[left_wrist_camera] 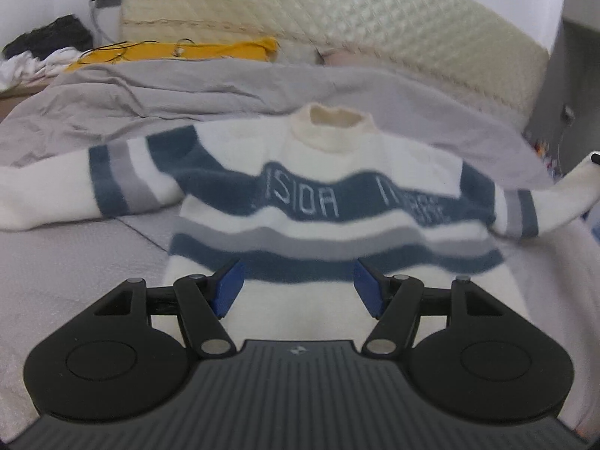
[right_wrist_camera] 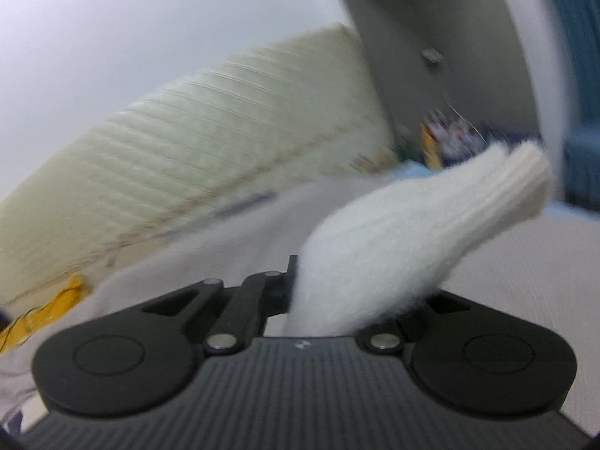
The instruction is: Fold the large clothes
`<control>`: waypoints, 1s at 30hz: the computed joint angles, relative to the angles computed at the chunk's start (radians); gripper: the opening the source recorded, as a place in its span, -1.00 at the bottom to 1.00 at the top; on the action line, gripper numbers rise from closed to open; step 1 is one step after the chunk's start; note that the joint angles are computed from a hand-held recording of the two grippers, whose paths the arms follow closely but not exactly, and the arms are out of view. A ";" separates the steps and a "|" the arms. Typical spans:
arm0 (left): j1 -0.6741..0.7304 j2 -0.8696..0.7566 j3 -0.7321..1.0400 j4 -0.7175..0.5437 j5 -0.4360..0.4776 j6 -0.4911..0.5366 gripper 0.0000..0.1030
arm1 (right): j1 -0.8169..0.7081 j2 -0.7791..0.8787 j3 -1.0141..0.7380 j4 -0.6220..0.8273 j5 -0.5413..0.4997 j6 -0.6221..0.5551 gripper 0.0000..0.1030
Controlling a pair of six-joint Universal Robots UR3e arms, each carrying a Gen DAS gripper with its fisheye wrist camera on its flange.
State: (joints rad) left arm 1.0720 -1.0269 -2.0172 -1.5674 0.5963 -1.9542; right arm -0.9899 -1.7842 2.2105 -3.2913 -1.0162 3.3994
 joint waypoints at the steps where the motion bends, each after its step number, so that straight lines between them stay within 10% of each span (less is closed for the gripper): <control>1: 0.020 -0.010 0.031 -0.060 -0.016 0.036 0.35 | 0.039 -0.028 -0.035 0.035 -0.021 -0.003 -0.82; 16: 0.337 -0.192 0.426 -0.829 -0.099 0.536 0.35 | 1.127 0.189 -0.363 -0.011 -0.791 -0.220 -0.81; 23: 0.357 -0.314 0.503 -0.876 -0.110 0.494 0.35 | 1.419 0.477 -0.491 -0.022 -0.951 -0.285 -0.80; 30: 0.275 -0.401 0.455 -0.605 -0.104 0.209 0.35 | 1.529 0.715 -0.562 0.012 -0.974 -0.232 -0.78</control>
